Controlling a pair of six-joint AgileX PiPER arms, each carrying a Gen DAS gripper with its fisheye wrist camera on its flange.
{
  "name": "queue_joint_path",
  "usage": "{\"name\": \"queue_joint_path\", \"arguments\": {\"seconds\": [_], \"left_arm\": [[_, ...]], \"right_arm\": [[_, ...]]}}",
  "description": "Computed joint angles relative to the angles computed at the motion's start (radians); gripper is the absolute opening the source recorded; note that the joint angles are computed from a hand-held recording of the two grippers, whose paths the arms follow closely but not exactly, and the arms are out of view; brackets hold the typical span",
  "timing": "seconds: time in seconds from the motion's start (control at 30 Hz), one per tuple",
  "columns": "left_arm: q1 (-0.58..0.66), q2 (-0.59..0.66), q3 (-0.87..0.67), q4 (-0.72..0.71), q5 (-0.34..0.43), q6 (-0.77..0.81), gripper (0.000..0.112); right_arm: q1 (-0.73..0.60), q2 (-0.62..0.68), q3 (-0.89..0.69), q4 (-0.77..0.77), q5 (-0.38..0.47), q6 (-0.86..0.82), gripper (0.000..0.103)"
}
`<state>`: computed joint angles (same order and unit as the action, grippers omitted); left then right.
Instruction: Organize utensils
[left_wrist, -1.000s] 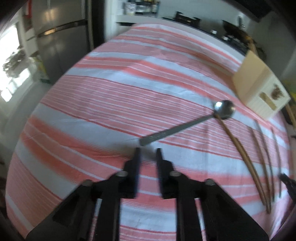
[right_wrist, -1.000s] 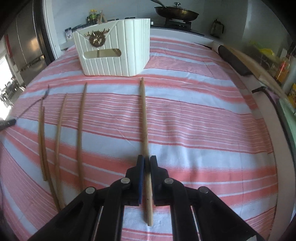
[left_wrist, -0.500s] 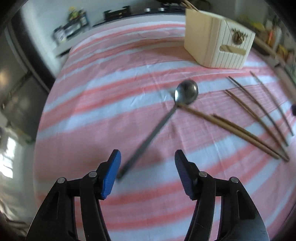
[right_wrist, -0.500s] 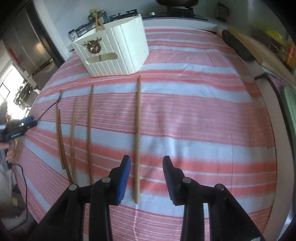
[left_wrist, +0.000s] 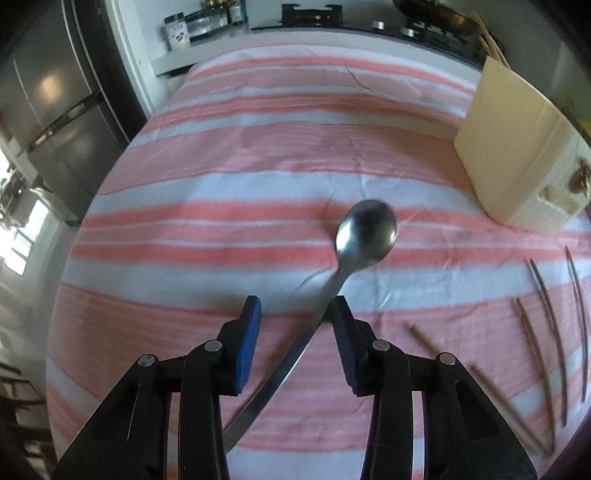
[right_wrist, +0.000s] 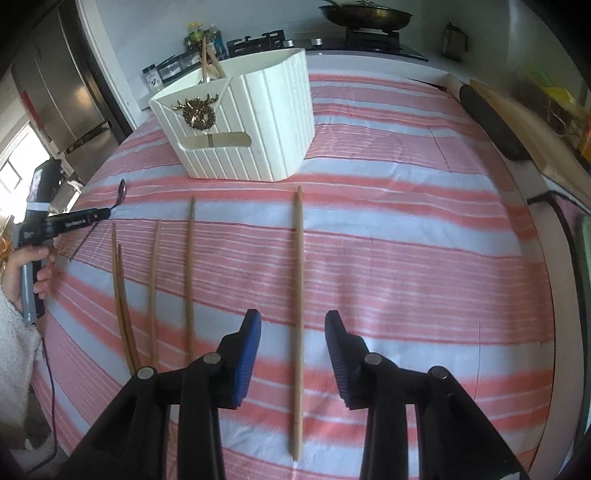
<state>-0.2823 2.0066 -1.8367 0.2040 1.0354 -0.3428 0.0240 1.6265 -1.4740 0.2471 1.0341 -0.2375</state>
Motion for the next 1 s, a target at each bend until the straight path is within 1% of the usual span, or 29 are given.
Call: {"name": "queue_joint_path", "arguments": {"seconds": [0.07,0.1,0.13,0.17,0.23,0.27,0.3,0.33,0.37,0.4,0.43,0.5,0.57,0.6,0.63,0.67,0.73,0.77,0.87,0.9,0.93,0.97,1.0], "left_arm": [[0.004,-0.033,0.046,0.012,0.007,0.047,0.057],[0.003,-0.050,0.069,0.019,0.010,0.075,0.059],[-0.005,-0.067,0.094,0.039,0.009,0.088,0.065],[-0.011,-0.087,0.124,0.073,0.010,0.103,0.073],[-0.037,-0.100,0.149,0.137,0.029,0.097,0.083],[-0.034,-0.114,0.165,0.130,0.034,0.115,0.080],[-0.021,-0.119,0.165,0.084,0.041,0.148,0.075],[0.003,-0.132,0.169,-0.002,0.049,0.195,0.058],[0.024,-0.151,0.183,-0.080,0.058,0.233,0.044],[0.046,-0.174,0.207,-0.173,0.068,0.278,0.042],[0.054,-0.187,0.221,-0.225,0.074,0.318,0.044],[0.042,-0.211,0.249,-0.282,0.083,0.395,0.045],[0.049,-0.218,0.246,-0.385,0.120,0.502,0.046],[0.046,-0.223,0.239,-0.398,0.125,0.520,0.047],[0.035,-0.228,0.231,-0.371,0.106,0.498,0.051],[0.025,-0.224,0.216,-0.327,0.083,0.458,0.061],[0.010,-0.194,0.173,-0.236,0.041,0.368,0.071],[0.003,-0.173,0.149,-0.200,0.035,0.327,0.071],[-0.008,-0.060,0.010,-0.126,0.057,0.214,0.071],[-0.013,-0.035,-0.024,-0.114,0.065,0.189,0.073],[-0.014,-0.010,-0.056,-0.102,0.074,0.164,0.079],[-0.013,0.020,-0.098,-0.095,0.085,0.142,0.082],[-0.009,0.053,-0.147,-0.099,0.097,0.135,0.082]], "right_arm": [[0.005,0.033,-0.038,-0.008,0.038,-0.011,0.036],[0.009,0.045,-0.050,-0.017,0.047,-0.010,0.036],[0.014,0.055,-0.057,-0.026,0.054,-0.009,0.036],[0.019,0.061,-0.060,-0.031,0.058,-0.011,0.036],[0.043,0.082,-0.070,-0.051,0.079,-0.022,0.036],[0.057,0.087,-0.066,-0.067,0.076,-0.016,0.036],[0.071,0.090,-0.056,-0.090,0.066,-0.003,0.036],[0.080,0.090,-0.045,-0.105,0.056,0.008,0.036],[0.086,0.082,-0.028,-0.113,0.034,0.013,0.036],[0.091,0.076,-0.017,-0.119,0.019,0.019,0.036],[0.090,0.074,-0.014,-0.116,0.016,0.021,0.036],[0.081,0.076,-0.014,-0.102,0.016,0.015,0.036],[0.079,0.085,-0.031,-0.100,0.029,0.005,0.036],[0.080,0.093,-0.045,-0.104,0.038,0.001,0.036],[0.078,0.098,-0.055,-0.107,0.045,-0.003,0.036],[0.081,0.105,-0.066,-0.117,0.047,0.002,0.036],[0.081,0.142,-0.110,-0.123,0.056,0.009,0.036],[0.080,0.160,-0.130,-0.123,0.055,0.007,0.036],[0.082,0.196,-0.175,-0.133,0.044,0.013,0.036],[0.080,0.220,-0.208,-0.129,0.050,0.018,0.036],[0.078,0.237,-0.231,-0.126,0.056,0.020,0.036],[0.078,0.254,-0.255,-0.128,0.059,0.023,0.036],[0.078,0.269,-0.276,-0.131,0.064,0.023,0.036]]}}
